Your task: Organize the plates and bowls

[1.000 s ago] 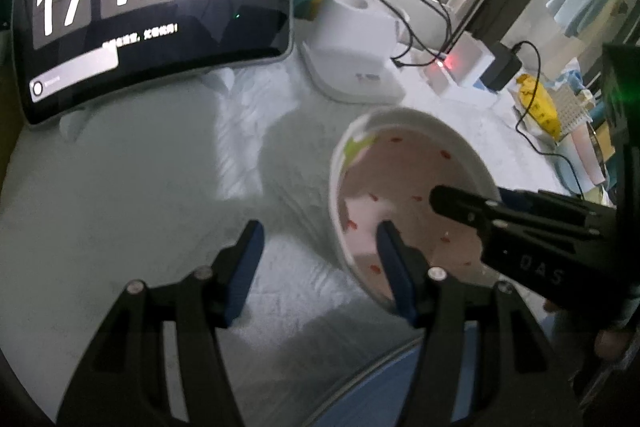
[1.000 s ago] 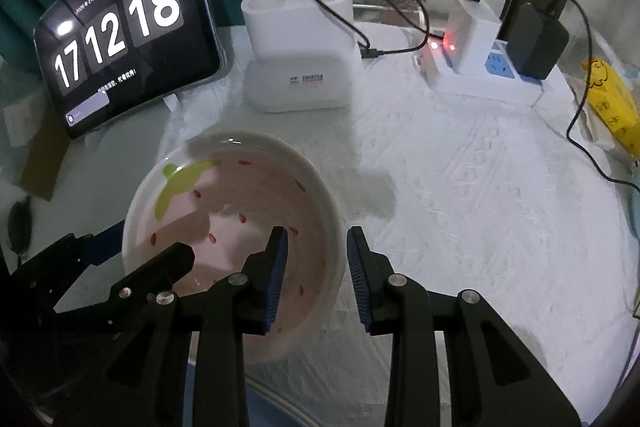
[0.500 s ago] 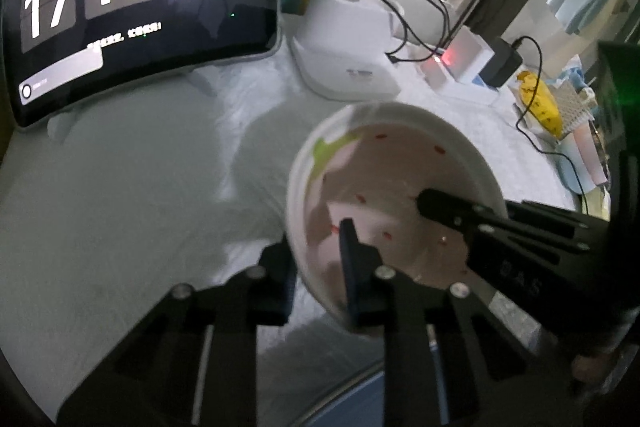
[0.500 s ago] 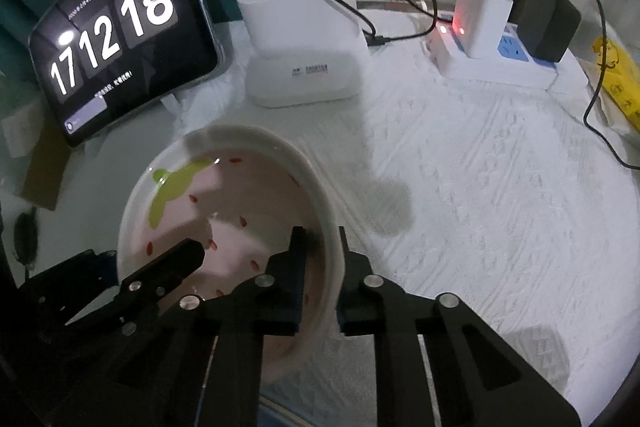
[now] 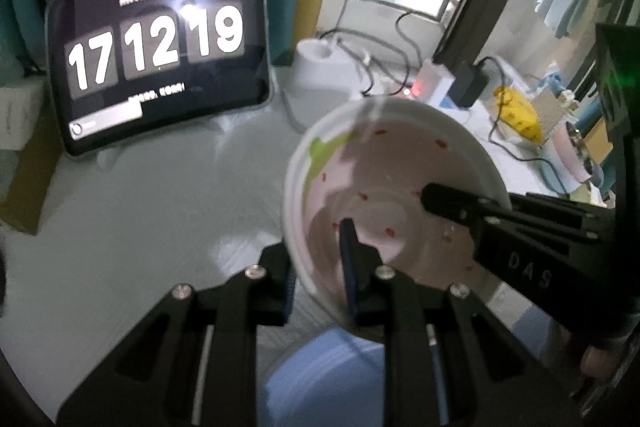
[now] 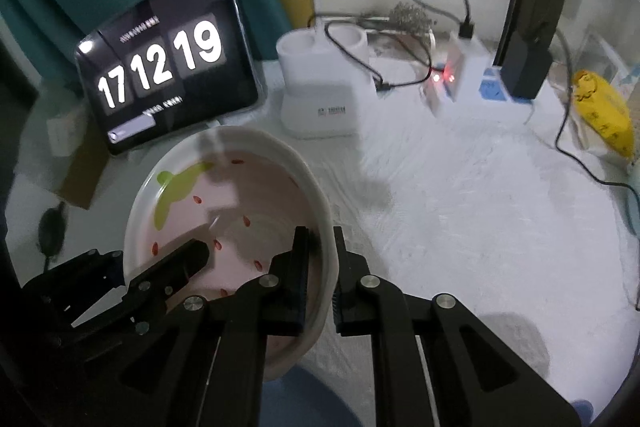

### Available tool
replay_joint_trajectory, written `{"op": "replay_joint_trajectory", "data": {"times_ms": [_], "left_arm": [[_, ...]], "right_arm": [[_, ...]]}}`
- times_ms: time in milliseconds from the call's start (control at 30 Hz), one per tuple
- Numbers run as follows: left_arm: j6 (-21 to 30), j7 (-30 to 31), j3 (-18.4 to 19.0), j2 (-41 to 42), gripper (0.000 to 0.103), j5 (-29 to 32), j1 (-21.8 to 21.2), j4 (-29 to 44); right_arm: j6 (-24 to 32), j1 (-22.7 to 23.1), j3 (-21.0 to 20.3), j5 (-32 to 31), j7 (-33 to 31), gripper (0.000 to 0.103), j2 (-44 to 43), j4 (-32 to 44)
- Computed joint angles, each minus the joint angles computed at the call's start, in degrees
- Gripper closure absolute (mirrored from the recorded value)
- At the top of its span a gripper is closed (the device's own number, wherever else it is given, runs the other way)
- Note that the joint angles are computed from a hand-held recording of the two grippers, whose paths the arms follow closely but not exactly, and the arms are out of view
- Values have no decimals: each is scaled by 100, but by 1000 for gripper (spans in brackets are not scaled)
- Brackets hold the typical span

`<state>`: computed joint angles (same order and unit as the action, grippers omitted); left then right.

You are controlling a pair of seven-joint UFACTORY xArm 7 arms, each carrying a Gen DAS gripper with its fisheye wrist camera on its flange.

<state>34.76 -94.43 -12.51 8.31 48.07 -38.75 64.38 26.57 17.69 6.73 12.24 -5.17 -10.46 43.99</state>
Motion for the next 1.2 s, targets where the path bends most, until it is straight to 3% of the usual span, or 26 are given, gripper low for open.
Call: {"op": "replay_joint_trajectory", "data": {"times_ms": [367,633,1200], "left_arm": [[730,-326,-343,-146,83,299,-409,397],[1199,-399,-431,300,83,451,-977,1126],[1740,357,219,2073,83,-27,-2466,3457]], "right_arm": [[297,74,-235,149,-169,92,-1373,-693],[699,-78,-594,131,-408,92,-2569,-1356],[1522,-1119,-1542,-83,-1466,92,-4335,-2314]]}}
